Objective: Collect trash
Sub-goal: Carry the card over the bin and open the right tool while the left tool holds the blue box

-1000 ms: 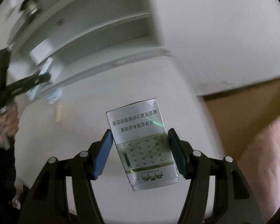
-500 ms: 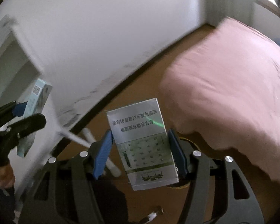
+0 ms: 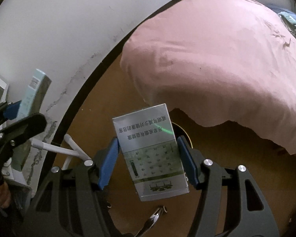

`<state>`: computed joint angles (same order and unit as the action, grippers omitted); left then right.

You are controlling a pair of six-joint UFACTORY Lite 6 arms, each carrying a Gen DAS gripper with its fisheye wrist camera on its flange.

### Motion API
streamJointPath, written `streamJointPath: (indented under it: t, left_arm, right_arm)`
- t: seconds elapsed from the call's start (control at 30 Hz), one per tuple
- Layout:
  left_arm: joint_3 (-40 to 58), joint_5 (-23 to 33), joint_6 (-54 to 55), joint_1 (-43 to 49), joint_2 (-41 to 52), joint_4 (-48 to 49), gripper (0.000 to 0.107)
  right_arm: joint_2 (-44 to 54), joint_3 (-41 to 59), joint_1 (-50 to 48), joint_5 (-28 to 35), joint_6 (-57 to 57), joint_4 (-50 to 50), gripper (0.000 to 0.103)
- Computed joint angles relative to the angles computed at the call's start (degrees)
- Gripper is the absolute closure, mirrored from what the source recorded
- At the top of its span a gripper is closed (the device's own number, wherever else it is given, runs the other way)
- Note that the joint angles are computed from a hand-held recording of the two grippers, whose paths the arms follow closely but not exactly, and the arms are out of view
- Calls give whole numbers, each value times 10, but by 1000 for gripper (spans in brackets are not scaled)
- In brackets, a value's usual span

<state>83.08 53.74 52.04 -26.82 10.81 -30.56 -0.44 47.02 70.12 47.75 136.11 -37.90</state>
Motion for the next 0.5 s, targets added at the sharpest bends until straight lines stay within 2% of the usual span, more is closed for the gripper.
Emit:
streamJointPath:
  t: [0.23,0.37,0.5]
  left_arm:
    - [13,5,-2,1,30,-1,52]
    - [7,6,10,5,29,-7,52]
    - [8,-2,15,4,41,-9,52]
  right_arm:
    - [-9,-15,-12,-21,-11,5,42]
    - [-5,-17,-25,-27,-20,8,29]
    - [-4,-26,-33,-33,-15,6,26]
